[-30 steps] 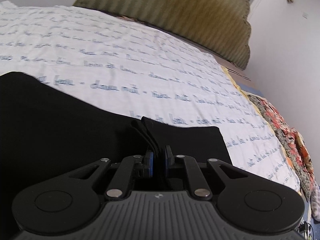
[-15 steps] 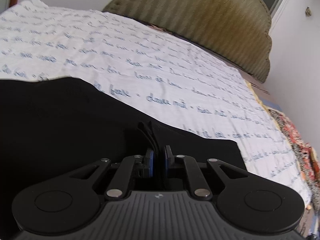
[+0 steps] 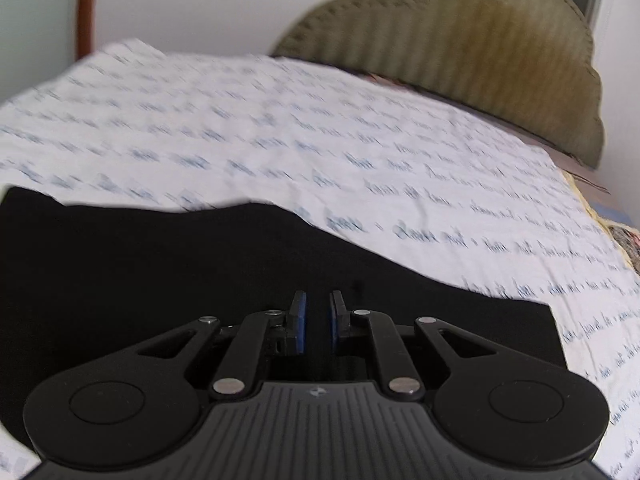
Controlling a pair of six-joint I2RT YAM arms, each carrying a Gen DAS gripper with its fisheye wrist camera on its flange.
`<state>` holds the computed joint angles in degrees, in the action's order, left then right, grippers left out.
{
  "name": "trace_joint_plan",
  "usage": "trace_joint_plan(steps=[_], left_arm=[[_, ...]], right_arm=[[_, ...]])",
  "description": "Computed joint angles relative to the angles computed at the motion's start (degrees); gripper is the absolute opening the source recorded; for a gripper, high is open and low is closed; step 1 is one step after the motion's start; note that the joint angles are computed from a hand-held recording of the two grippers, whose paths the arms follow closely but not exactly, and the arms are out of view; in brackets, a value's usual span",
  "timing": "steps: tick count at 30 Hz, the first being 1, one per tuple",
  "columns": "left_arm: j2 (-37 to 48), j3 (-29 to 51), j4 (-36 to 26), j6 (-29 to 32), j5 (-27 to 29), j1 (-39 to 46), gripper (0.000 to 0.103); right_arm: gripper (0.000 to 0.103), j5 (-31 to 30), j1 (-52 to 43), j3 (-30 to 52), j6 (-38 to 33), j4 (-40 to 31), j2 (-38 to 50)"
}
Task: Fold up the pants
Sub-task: 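Fold the pants over with both grippers and open them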
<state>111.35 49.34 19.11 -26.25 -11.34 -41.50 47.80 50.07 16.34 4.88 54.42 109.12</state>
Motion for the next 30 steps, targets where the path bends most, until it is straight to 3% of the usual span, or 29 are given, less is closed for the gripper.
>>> trace_joint_plan(steps=[1, 2, 3, 5, 8, 12, 14, 16, 18, 20, 22, 26, 28, 30], left_arm=[[-1.24, -0.99, 0.23, 0.35, -0.13, 0.71, 0.02], [-2.44, -1.91, 0.32, 0.64, -0.66, 1.38, 0.032], [-3.41, -2.61, 0.28, 1.13, -1.86, 1.95, 0.053], [-4.88, -3.47, -0.18, 3.34, -6.22, 2.36, 0.085], [-6.43, -4.3, -0.25, 9.62, -15.75, 1.77, 0.087], [-5.7, -3.83, 2.12, 19.29, -27.21, 1.91, 0.087], [-4.78, -3.18, 2.74, 21.32, -25.84, 3.2, 0.087], [-3.83, -1.77, 1.03, 19.63, -20.45, 5.02, 0.088], [-1.85, 0.0, 0.36, 17.43, -15.47, 6.56, 0.088], [2.17, 3.63, -0.68, 16.58, -14.93, 6.53, 0.088], [5.94, 7.5, -2.86, 17.8, -16.94, 5.87, 0.088], [10.5, 8.9, 2.04, 24.2, -16.23, 5.18, 0.088], [11.63, 8.96, 3.55, 26.18, -13.37, 5.61, 0.088], [13.02, 8.75, 5.59, 26.34, -9.81, 6.76, 0.088]], right_arm=[[0.008, -3.07, -3.47, -0.22, -3.04, 1.81, -0.35], [0.008, -4.38, -4.57, -0.18, -3.95, 2.14, -0.33], [0.008, -5.0, -5.05, -0.16, -4.32, 2.31, -0.13], [0.009, -7.09, -6.38, 0.07, -4.77, 1.17, -0.21], [0.022, -10.29, -7.42, -0.66, -5.98, -1.74, -2.44], [0.027, -29.5, -13.95, -8.97, -3.79, -6.79, -23.42], [0.04, -32.24, -18.69, -9.3, -7.52, -11.05, -31.45], [0.051, -36.3, -25.71, -7.3, -12.78, -11.95, -32.82], [0.051, -45.22, -33.93, -3.63, -16.81, -12.11, -30.23], [0.051, -53.84, -40.17, 1.45, -18.72, -13.32, -25.33], [0.051, -62.28, -46.01, 10.08, -19.37, -19.74, -18.87], [0.052, -78.05, -53.55, 29.35, -19.94, -37.0, -4.58], [0.057, -81.88, -54.31, 36.81, -20.28, -43.37, 1.37], [0.057, -82.03, -54.57, 44.24, -22.07, -48.86, 6.78]])
